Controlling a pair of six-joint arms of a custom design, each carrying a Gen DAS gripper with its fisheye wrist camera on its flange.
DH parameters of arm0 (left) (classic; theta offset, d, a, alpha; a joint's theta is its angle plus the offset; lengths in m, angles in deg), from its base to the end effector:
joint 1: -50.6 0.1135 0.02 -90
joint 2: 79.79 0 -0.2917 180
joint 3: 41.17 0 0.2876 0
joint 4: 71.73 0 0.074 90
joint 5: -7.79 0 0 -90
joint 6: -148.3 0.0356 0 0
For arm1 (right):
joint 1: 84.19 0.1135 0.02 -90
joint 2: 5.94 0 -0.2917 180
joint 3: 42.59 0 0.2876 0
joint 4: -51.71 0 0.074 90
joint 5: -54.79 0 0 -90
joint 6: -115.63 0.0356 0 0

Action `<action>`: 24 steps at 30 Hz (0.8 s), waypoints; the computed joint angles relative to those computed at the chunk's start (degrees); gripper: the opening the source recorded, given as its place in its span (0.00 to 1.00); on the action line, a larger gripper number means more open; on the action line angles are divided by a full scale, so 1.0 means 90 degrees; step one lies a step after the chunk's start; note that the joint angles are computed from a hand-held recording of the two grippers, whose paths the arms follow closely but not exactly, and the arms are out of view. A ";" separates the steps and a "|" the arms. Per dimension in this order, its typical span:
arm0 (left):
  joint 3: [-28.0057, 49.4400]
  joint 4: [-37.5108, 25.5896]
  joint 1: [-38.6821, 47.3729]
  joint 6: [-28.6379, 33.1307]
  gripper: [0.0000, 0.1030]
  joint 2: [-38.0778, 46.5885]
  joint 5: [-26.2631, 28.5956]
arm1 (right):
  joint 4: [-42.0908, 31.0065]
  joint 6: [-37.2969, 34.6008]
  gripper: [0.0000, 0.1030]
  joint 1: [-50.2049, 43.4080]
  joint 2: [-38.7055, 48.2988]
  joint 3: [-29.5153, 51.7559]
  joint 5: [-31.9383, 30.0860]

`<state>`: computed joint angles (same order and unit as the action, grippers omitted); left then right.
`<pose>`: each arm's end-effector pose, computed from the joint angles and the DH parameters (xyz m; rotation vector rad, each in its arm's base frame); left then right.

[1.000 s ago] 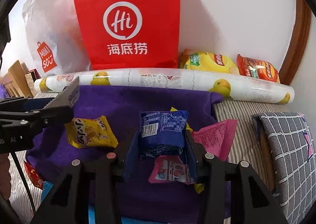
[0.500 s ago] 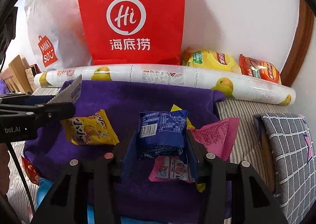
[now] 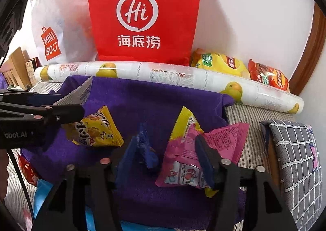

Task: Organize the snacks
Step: 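Open the right gripper to drop the blue packet on the towel while the left releases the pink bag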

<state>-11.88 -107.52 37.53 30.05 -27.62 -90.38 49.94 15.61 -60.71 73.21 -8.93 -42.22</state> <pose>0.1598 -0.0319 0.1388 -0.3920 2.5506 -0.0829 0.2192 0.1000 0.1146 -0.7475 2.2839 0.2563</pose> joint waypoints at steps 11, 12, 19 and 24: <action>0.0020 0.0072 0.0095 0.0034 0.55 0.0213 0.0160 | -0.0029 0.0001 0.64 -0.0170 -0.0059 -0.0011 -0.0269; 0.0023 0.0064 0.0110 0.0044 0.55 0.0205 0.0170 | -0.0030 -0.0008 0.64 -0.0181 -0.0070 -0.0021 -0.0291; 0.0054 -0.0060 0.0347 0.0032 0.56 0.0074 0.0331 | -0.0042 0.0047 0.64 -0.0237 -0.0103 -0.0036 -0.0412; 0.0081 -0.0170 0.0384 -0.0008 0.68 -0.0087 0.0305 | -0.0025 0.0122 0.65 -0.0282 -0.0138 -0.0050 -0.0457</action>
<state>-11.15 -109.04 40.99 29.98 -28.41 -87.64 49.72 16.70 -63.24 71.97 -9.38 -46.33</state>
